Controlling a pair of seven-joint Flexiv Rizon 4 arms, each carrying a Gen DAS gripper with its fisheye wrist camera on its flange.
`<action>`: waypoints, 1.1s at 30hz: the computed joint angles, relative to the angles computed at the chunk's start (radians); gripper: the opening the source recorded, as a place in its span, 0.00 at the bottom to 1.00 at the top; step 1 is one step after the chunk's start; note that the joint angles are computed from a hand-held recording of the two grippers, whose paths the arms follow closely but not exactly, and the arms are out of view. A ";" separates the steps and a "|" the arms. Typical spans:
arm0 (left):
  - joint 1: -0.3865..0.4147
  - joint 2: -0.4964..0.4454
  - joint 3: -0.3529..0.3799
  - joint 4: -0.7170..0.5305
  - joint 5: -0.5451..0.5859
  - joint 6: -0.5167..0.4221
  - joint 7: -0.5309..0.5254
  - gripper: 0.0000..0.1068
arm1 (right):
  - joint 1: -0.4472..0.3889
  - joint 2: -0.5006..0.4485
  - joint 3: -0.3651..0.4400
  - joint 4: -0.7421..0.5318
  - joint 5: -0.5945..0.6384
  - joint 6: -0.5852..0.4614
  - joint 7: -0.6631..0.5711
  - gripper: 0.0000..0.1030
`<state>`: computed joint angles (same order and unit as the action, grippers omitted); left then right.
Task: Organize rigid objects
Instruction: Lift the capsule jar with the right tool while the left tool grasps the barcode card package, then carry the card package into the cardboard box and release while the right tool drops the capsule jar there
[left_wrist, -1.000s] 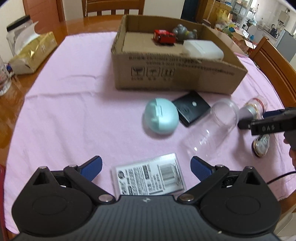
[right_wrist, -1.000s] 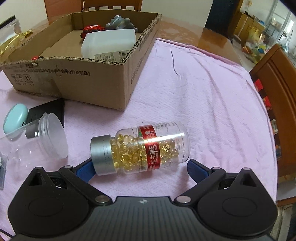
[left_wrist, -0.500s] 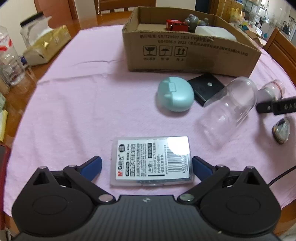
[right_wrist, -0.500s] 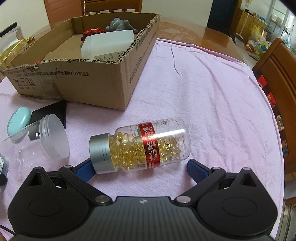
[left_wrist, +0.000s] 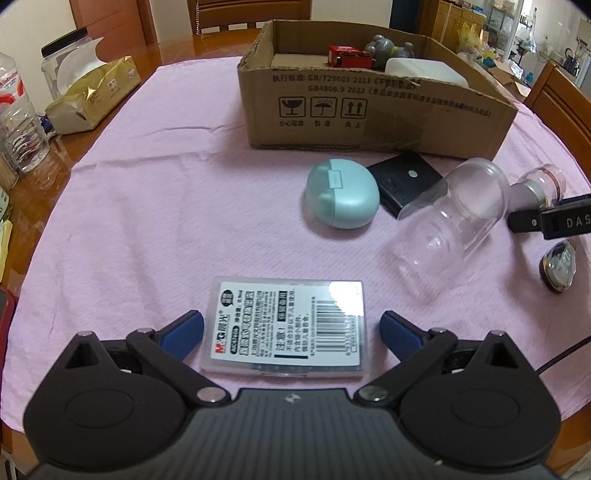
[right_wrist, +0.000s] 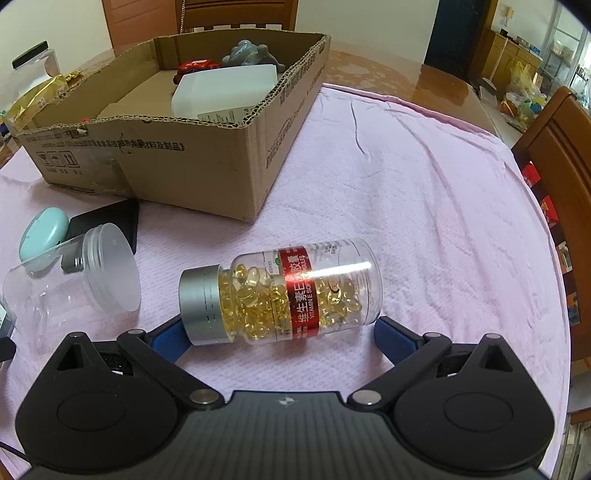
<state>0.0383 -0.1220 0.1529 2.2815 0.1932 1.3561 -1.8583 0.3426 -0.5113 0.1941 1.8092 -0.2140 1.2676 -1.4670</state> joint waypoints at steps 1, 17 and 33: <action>-0.001 -0.002 -0.001 -0.004 0.000 -0.003 -0.003 0.94 | -0.004 -0.002 0.005 -0.003 0.002 -0.002 -0.008 1.00; 0.010 0.001 -0.020 -0.007 -0.053 -0.024 0.064 0.88 | 0.019 0.007 -0.016 -0.018 -0.018 -0.037 -0.025 1.00; 0.019 -0.001 -0.027 -0.003 -0.128 -0.031 0.167 0.85 | -0.012 -0.015 0.035 -0.099 0.041 -0.132 -0.211 0.95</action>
